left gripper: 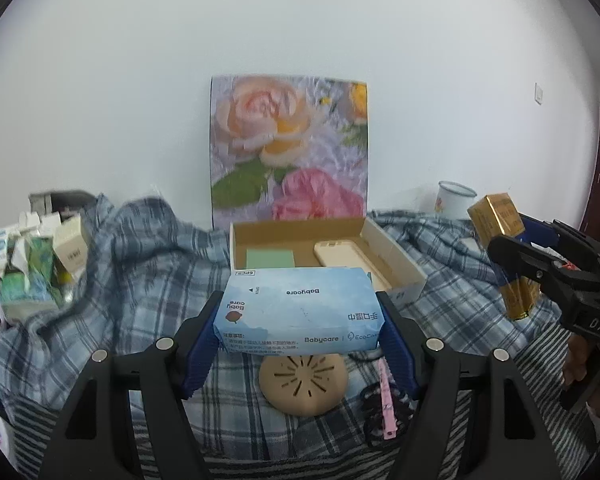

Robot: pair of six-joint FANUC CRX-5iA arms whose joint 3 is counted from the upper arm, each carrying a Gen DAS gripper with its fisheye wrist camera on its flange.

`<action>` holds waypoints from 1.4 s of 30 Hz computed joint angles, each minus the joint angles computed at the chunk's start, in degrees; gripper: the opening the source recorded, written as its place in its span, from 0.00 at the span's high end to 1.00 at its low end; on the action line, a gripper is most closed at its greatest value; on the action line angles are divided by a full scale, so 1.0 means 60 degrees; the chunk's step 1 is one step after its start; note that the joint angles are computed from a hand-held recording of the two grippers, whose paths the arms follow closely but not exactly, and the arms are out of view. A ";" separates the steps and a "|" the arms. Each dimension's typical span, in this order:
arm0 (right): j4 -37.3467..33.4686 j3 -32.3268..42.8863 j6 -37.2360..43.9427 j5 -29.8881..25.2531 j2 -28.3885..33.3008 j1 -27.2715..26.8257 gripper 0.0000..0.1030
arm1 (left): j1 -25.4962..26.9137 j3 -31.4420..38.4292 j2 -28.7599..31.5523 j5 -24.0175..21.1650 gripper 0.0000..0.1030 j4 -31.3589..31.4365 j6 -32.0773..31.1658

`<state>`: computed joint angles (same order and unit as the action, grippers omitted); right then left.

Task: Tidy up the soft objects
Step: 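Lift the tissue pack and gold box and carry them toward the cardboard box, then carry the tissue pack and gold box up and over the cardboard box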

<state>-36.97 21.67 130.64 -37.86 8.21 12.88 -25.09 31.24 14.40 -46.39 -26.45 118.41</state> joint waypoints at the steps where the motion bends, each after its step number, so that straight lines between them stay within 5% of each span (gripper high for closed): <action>1: -0.0080 0.0060 0.0014 -0.0041 -0.0040 -0.0011 0.44 | -0.0041 0.0100 -0.0012 -0.0057 0.28 -0.0094 0.0028; 22: -0.1561 0.1623 0.0526 -0.0331 -0.0298 -0.0260 0.44 | -0.0468 0.2493 0.0446 -0.0613 0.28 -0.0878 -0.0213; 42: -0.2030 0.3012 0.0375 -0.0345 0.0349 -0.0356 0.44 | -0.0266 0.4964 0.1784 -0.0693 0.28 -0.0200 -0.1343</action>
